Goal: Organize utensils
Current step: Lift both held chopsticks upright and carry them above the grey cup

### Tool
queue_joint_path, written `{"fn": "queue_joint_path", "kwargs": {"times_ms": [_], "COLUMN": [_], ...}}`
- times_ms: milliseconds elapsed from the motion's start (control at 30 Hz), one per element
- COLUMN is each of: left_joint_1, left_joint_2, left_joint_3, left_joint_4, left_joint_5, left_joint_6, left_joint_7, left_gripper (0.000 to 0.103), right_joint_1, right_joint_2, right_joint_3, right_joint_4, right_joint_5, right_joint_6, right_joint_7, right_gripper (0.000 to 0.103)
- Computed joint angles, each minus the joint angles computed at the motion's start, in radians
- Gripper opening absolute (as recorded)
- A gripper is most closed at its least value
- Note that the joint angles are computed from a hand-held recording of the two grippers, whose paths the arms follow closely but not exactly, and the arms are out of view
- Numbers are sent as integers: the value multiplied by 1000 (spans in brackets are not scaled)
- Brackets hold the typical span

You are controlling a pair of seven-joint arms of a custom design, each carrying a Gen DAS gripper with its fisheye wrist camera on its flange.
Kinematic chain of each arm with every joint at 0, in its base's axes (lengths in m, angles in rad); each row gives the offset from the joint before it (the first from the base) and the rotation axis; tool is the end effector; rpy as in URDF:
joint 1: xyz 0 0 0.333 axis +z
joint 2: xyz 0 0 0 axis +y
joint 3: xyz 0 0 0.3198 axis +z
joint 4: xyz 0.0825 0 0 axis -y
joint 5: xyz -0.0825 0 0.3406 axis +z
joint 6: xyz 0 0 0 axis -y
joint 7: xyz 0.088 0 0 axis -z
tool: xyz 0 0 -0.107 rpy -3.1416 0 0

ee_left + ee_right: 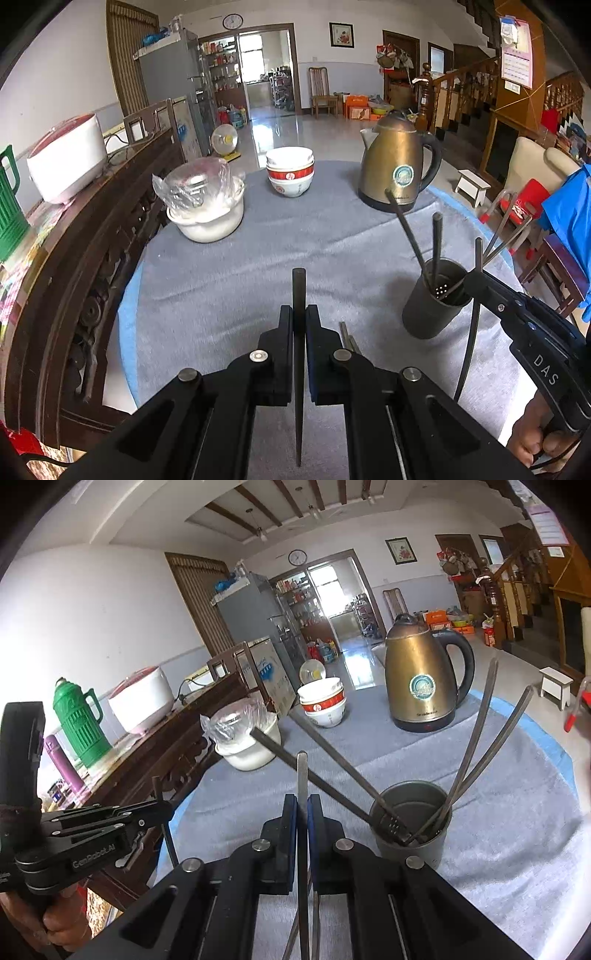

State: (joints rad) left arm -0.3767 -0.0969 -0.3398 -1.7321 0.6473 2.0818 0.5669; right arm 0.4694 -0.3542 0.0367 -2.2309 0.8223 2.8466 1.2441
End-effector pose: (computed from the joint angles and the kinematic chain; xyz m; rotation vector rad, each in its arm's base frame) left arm 0.4088 -0.3291 0.6693 -1.8046 1.6584 -0.6068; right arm 0.4102 0.1861 0.6339 -1.5821 1.3421 -0.1539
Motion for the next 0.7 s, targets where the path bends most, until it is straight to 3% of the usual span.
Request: {"fn": "queue_joint_path", "kwargs": {"times_ms": [700], "left_joint_1": [-60], "left_joint_2": [101], "left_joint_3": [-1], "left_joint_4": [231], "left_joint_5": [91], "left_joint_6": [-74], "left_joint_7": [52], "left_gripper": [7], "right_joint_1": [-16], "right_joint_2": [43], "right_joint_3": [-50], "right_joint_4": [127], "right_joint_5": [117], "right_joint_6": [13], "right_joint_7": [-120], "right_gripper": [6]}}
